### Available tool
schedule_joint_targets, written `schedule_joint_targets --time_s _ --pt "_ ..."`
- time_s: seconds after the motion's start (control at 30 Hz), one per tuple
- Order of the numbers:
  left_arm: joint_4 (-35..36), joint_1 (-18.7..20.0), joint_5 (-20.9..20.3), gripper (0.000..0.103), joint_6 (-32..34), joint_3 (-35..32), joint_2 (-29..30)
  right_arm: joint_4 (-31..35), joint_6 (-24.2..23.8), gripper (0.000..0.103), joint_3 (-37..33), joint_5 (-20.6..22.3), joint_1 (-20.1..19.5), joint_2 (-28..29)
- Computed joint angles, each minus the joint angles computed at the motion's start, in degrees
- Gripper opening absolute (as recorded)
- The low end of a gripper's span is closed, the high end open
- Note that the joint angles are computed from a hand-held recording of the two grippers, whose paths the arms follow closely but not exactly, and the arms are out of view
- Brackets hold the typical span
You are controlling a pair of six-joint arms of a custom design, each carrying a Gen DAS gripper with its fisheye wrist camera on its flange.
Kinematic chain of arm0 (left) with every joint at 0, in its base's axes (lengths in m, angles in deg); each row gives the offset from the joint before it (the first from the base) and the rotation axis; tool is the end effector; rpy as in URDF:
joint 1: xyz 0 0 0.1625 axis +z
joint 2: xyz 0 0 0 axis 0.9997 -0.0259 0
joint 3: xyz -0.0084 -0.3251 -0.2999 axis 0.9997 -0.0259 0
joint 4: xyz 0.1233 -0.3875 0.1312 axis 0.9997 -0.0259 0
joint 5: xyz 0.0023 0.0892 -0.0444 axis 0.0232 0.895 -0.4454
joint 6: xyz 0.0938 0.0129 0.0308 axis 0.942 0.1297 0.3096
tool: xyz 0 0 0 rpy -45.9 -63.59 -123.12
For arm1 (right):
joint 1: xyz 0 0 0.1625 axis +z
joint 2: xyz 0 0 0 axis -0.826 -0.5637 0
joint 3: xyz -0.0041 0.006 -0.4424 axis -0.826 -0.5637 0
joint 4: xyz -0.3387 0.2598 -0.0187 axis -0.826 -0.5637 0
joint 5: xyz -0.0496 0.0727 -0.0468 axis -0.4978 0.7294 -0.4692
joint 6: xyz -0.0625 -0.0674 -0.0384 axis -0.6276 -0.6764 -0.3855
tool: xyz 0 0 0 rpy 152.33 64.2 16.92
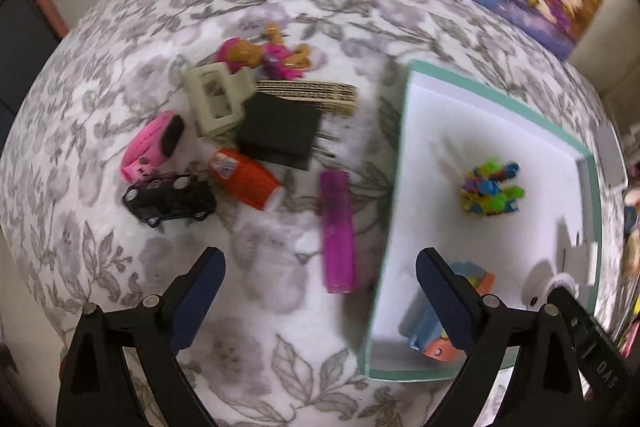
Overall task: Organize rigid objects
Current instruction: 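Move the left tool to the black toy car while the right tool moves to the purple lighter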
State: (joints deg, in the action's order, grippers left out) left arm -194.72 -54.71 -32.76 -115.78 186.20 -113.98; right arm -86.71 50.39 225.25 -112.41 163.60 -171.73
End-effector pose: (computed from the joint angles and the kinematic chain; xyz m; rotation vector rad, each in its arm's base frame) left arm -0.2485 -0.3990 0.1363 -0.0289 2.3574 -0.3909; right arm 0.1753 -0.3508 0.2072 -0.3467 -2.3336 0.5473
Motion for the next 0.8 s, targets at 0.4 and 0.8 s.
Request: schedule_joint_targets --time_s 0.4,0.8 --pt "18.3 4.9 3.6 0.096 -14.3 -1.3 -8.9 -3.1 -2.5 0.103 -2.9 -0.5 5.9 6.6" --pt "25.3 9.6 7.2 0.096 -18.5 0.6 -18.8 -5.4 -5.8 0.103 -8.4 3.8 10.8 18.5"
